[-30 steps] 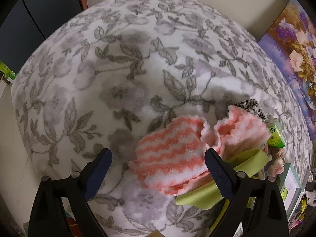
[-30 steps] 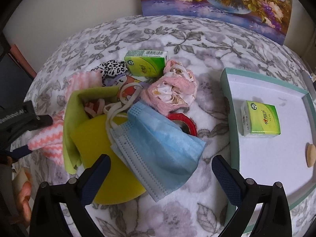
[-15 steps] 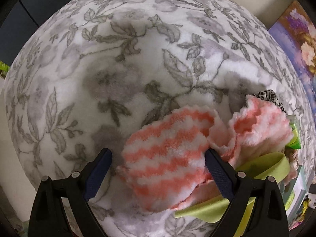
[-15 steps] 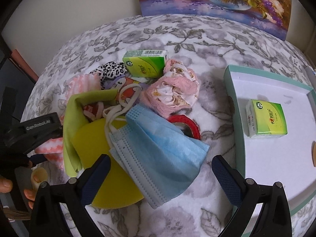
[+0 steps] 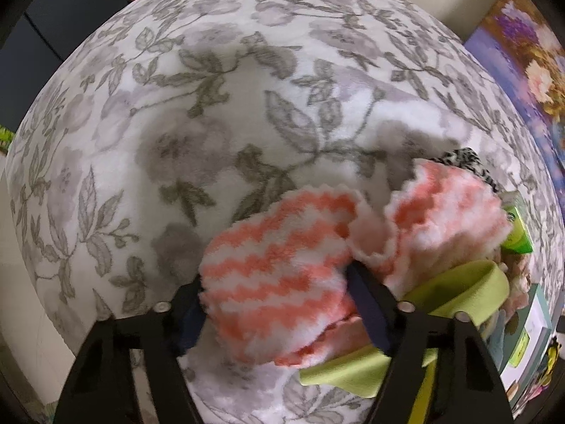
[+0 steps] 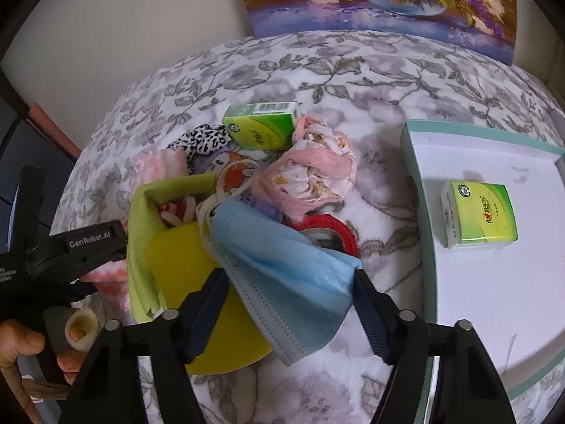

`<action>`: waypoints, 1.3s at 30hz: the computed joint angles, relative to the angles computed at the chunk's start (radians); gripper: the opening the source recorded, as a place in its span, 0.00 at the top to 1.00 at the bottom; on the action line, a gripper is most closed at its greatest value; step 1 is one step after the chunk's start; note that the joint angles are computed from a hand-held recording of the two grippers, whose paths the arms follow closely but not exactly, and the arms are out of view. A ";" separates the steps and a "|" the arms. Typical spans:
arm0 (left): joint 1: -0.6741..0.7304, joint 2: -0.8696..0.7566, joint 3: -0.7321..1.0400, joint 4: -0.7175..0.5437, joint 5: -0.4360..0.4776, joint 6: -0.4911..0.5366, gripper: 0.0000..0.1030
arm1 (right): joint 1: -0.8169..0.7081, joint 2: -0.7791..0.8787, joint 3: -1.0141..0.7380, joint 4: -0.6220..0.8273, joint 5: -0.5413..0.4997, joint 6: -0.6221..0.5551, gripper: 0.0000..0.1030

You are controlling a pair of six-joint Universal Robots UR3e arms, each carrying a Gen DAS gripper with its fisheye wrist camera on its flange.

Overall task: Organize soft objects
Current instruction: 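Grasp the pink-white striped cloth with the left gripper while the right gripper grasps the blue mask, then lift the striped cloth and blue mask and carry both over the tray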

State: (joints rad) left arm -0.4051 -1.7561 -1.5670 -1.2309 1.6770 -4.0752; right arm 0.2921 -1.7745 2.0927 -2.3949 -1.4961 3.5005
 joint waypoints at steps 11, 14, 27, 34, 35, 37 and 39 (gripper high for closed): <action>-0.029 -0.025 0.036 0.005 0.025 0.019 0.75 | -0.115 -0.064 0.074 0.031 0.089 -0.014 0.63; -0.015 -0.006 -0.003 0.052 0.006 0.021 0.86 | -0.127 -0.081 0.092 0.019 0.095 -0.010 0.70; -0.005 0.101 -0.026 0.059 0.052 -0.052 0.89 | -0.183 -0.176 0.106 0.047 0.105 -0.026 0.77; -0.015 0.189 -0.028 0.034 0.156 -0.105 0.89 | -0.208 -0.223 0.100 0.080 0.105 -0.050 0.77; -0.020 0.200 -0.023 0.025 0.175 -0.112 0.89 | -0.212 -0.235 0.101 0.086 0.105 -0.057 0.77; -0.022 0.235 -0.034 0.023 0.208 -0.117 0.89 | -0.218 -0.250 0.095 0.097 0.102 -0.062 0.77; -0.030 0.250 -0.016 0.020 0.238 -0.123 0.89 | -0.221 -0.264 0.087 0.105 0.096 -0.065 0.77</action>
State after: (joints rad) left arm -0.4349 -1.5059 -1.5829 -1.2110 1.9151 -4.1982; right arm 0.0713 -2.0381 2.1800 -2.2897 -1.4000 3.4352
